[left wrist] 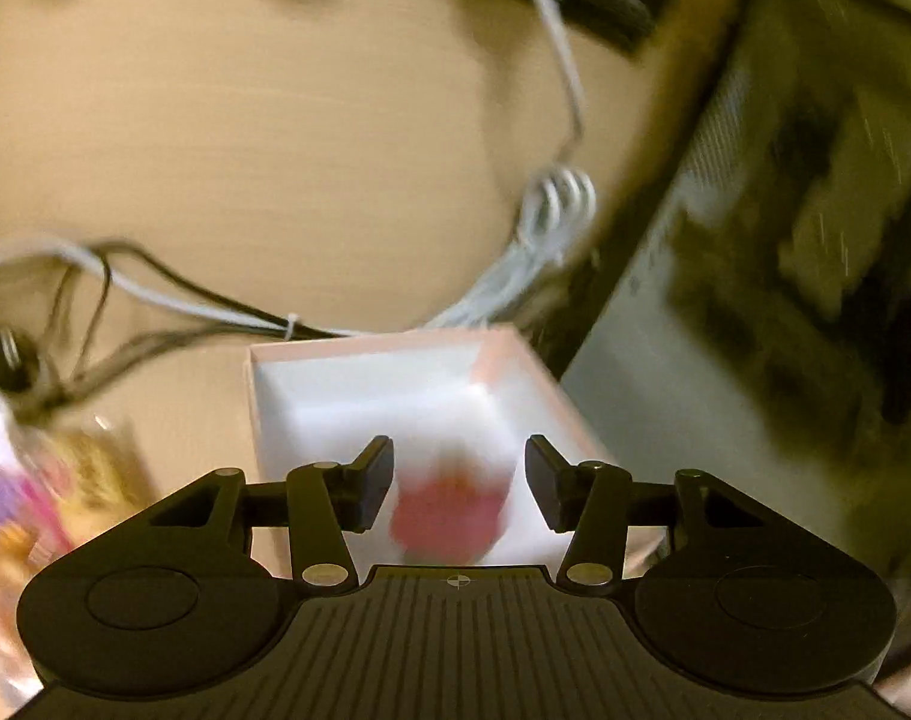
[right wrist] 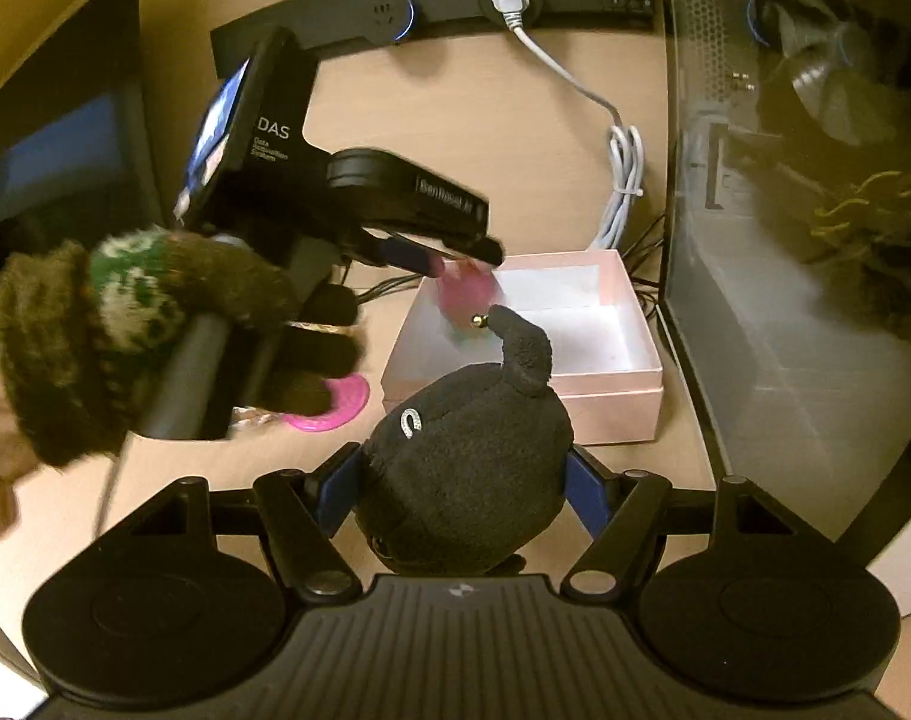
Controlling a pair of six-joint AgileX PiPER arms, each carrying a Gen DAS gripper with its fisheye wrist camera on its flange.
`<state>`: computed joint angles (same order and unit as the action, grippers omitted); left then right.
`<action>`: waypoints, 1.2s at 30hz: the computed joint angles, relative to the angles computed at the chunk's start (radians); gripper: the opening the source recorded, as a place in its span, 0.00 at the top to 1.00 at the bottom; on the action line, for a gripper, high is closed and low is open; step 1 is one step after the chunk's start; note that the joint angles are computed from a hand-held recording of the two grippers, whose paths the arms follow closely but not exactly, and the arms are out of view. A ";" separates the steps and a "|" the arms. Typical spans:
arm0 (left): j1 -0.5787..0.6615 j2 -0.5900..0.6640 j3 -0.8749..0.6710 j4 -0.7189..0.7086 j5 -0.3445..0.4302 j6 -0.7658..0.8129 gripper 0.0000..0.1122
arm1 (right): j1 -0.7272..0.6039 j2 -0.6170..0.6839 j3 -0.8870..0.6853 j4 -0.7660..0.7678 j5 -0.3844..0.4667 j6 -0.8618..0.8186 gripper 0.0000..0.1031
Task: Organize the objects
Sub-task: 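Carry both toys over the pink box and open both grippers to drop them in, then grasp the yellow toy brick with the left gripper while the right gripper grasps the brown candy packet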
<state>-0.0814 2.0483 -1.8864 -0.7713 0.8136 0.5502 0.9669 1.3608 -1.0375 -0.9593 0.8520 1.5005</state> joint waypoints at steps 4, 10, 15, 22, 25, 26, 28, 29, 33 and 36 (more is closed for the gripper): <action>0.044 -0.079 0.138 -0.098 -0.088 0.151 0.52 | -0.071 -0.004 0.034 -0.008 -0.083 0.015 0.31; 0.180 -0.277 0.499 -0.263 -0.195 0.461 0.52 | -0.251 0.118 -0.117 -0.110 -0.199 0.033 0.31; 0.312 -0.366 0.706 -0.174 -0.196 0.629 0.52 | -0.400 0.304 -0.386 -0.061 -0.270 -0.042 0.16; 0.552 -0.332 0.705 -0.103 -0.204 0.876 0.52 | -0.323 0.395 -0.415 -0.046 -0.243 -0.107 0.06; 0.601 -0.242 0.581 -0.033 -0.183 0.846 0.52 | -0.236 0.416 -0.376 -0.084 -0.148 -0.081 0.06; 0.621 -0.216 0.545 -0.018 -0.169 0.851 0.52 | -0.211 0.415 -0.356 -0.079 -0.123 -0.063 0.06; 0.635 -0.144 0.444 0.036 -0.150 0.824 0.52 | -0.173 0.398 -0.305 -0.088 -0.090 -0.010 0.06; 0.640 -0.125 0.417 0.051 -0.143 0.814 0.52 | -0.153 0.396 -0.288 -0.102 -0.051 0.030 0.06; 0.660 -0.050 0.297 0.055 -0.069 0.741 0.52 | -0.158 0.384 -0.247 -0.087 0.074 0.163 0.06; 0.679 -0.048 0.288 0.016 -0.030 0.696 0.52 | -0.200 0.392 -0.233 -0.106 0.111 0.240 0.06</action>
